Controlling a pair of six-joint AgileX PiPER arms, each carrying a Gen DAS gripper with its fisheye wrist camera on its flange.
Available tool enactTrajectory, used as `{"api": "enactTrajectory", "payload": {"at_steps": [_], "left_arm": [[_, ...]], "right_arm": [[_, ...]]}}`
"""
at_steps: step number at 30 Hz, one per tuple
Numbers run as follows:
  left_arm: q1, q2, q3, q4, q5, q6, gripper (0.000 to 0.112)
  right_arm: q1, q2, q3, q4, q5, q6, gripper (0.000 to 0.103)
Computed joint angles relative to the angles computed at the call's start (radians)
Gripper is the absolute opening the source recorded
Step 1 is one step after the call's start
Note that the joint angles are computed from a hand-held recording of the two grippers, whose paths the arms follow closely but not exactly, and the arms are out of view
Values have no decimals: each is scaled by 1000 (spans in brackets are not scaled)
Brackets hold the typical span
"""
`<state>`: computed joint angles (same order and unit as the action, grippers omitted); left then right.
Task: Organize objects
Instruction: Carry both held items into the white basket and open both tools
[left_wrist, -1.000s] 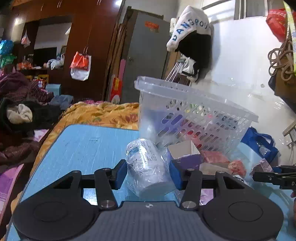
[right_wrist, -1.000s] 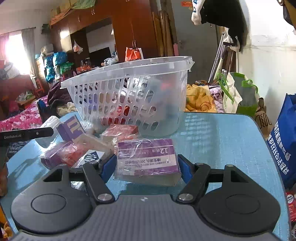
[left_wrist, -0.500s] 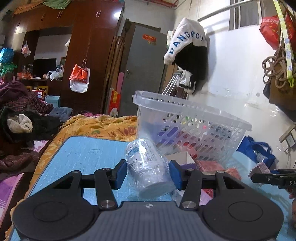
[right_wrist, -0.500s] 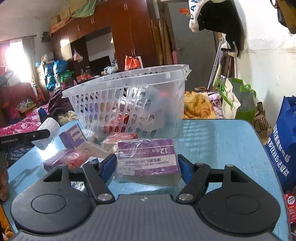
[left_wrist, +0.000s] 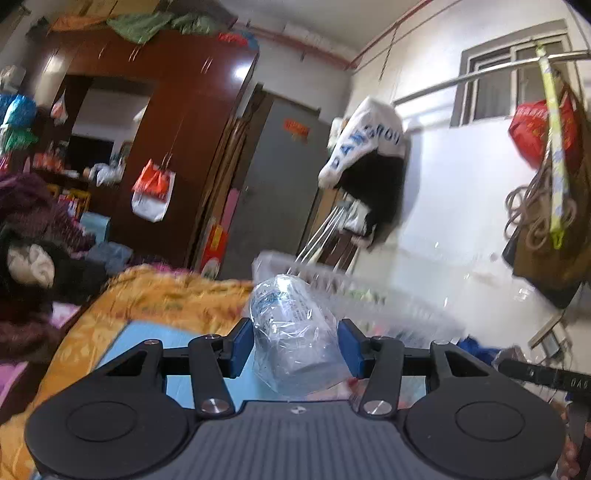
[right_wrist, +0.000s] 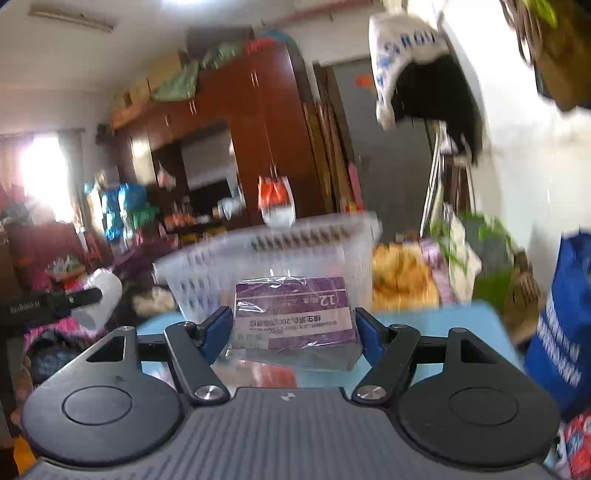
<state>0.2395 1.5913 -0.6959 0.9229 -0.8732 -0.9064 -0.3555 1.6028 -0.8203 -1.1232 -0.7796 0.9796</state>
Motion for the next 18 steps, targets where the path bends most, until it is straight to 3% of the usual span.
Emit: {"api": "enactTrajectory", "payload": {"at_steps": [5, 11, 14, 17, 18], "left_arm": [[-80, 3, -170, 68, 101, -155, 54], [-196, 118, -488, 338, 267, -517, 54], [-258, 188, -623, 507, 382, -704, 54], [-289, 246, -715, 623, 432, -803, 55], [-300, 253, -722, 607, 465, -793, 58]], "right_arm": [[112, -26, -143, 85, 181, -16, 73], [196, 165, -487, -166, 277, 255, 73], [258, 245, -614, -372, 395, 426, 73], [282, 284, -645, -333, 435, 368, 74], [284, 290, -649, -296, 436, 335, 85]]}}
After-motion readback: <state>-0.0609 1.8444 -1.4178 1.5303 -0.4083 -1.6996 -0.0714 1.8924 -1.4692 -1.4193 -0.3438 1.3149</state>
